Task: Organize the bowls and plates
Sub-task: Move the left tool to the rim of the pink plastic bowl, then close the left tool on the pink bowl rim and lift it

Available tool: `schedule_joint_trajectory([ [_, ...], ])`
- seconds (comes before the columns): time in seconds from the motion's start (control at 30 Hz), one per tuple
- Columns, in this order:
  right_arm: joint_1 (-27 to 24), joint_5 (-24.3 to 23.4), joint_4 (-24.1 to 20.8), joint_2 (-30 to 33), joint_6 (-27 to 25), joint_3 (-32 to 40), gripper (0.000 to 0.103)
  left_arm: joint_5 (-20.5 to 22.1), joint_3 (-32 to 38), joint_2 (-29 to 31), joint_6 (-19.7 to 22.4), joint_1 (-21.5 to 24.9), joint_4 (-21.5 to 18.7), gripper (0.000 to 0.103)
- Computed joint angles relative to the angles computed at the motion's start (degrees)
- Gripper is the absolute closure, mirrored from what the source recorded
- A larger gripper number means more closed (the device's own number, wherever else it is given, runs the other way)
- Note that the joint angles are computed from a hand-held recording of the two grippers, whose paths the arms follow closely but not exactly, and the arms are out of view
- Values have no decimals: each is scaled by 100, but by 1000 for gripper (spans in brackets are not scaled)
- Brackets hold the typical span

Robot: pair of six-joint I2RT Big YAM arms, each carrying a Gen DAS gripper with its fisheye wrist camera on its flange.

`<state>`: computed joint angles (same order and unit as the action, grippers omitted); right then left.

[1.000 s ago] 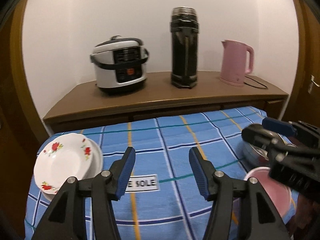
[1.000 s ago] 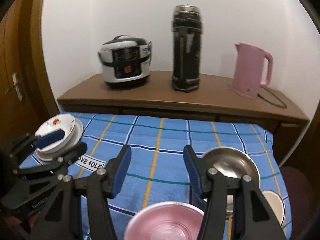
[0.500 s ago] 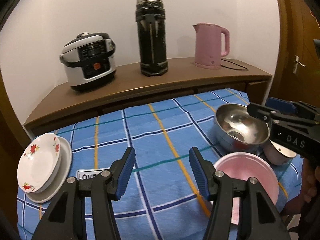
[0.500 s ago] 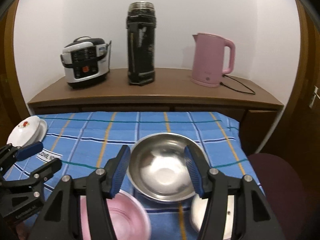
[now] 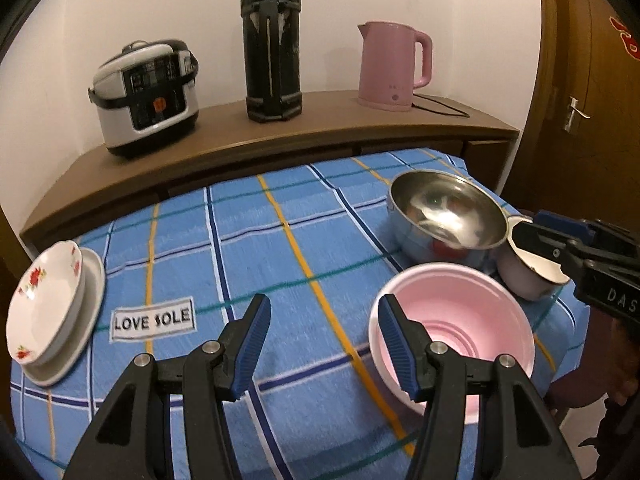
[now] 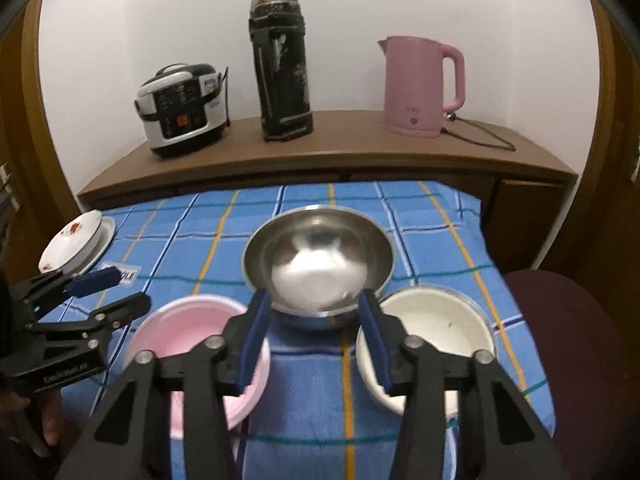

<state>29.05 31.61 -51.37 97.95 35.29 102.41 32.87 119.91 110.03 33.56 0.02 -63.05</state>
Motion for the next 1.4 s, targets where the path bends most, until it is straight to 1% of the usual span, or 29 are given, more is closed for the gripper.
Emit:
schedule_joint_trajectory([
  [0.13, 77, -104, 76, -75, -6, -202, 64, 86, -125, -57, -6, 57, -18, 44],
  [0.2, 111, -188, 135, -142, 40, -336, 64, 243, -81, -42, -54, 106, -118, 44],
  [0.3, 147, -336, 312, -259, 97, -552, 64, 400, -49, -56, -111, 143, -160, 44],
  [0.37, 160, -357, 309, -260, 118, -568, 64, 552, -4, -57, -101, 156, -268, 44],
  [0.53, 168, -526, 411, -224, 90, -588, 67, 630, -37, -76, 218, 102, -583, 44],
  [0.7, 174, -580, 441, -206, 50, -599, 69, 677, -145, -151, 330, 84, -586, 45],
  [0.73, 163, -590, 433, -203, 74, -607, 70, 668, -161, -159, 330, 83, -573, 46],
  [0.77, 154, -598, 422, -194, 84, -602, 71, 638, -155, -149, 337, 75, -585, 50],
  [0.8, 151, -609, 416, -185, 83, -596, 72, 615, -94, -102, 362, 65, -670, 56],
  [0.87, 138, -651, 361, -131, 80, -560, 74, 588, -13, -33, 432, 45, -835, 62],
  [0.9, 137, -670, 362, -114, 85, -559, 77, 549, 33, 11, 464, 28, -939, 64],
  [0.93, 135, -707, 399, -105, 77, -575, 84, 539, 27, 15, 479, 21, -973, 64],
  [0.97, 141, -713, 443, -97, 62, -590, 87, 533, 22, 19, 509, 11, -998, 70],
  [1.0, 147, -705, 456, -88, 62, -593, 87, 513, 18, 19, 535, -3, -1017, 74],
  [1.07, 155, -709, 516, -71, 50, -594, 88, 479, 11, 24, 579, -30, -1082, 75],
  [1.13, 160, -652, 524, -58, 48, -584, 88, 370, -129, -53, 583, -60, -921, 75],
  [1.27, 155, -665, 584, -73, 46, -597, 88, 268, -106, -38, 568, -72, -922, 76],
  [1.4, 161, -709, 602, -49, 18, -540, 88, 116, -214, -122, 557, -81, -710, 76],
])
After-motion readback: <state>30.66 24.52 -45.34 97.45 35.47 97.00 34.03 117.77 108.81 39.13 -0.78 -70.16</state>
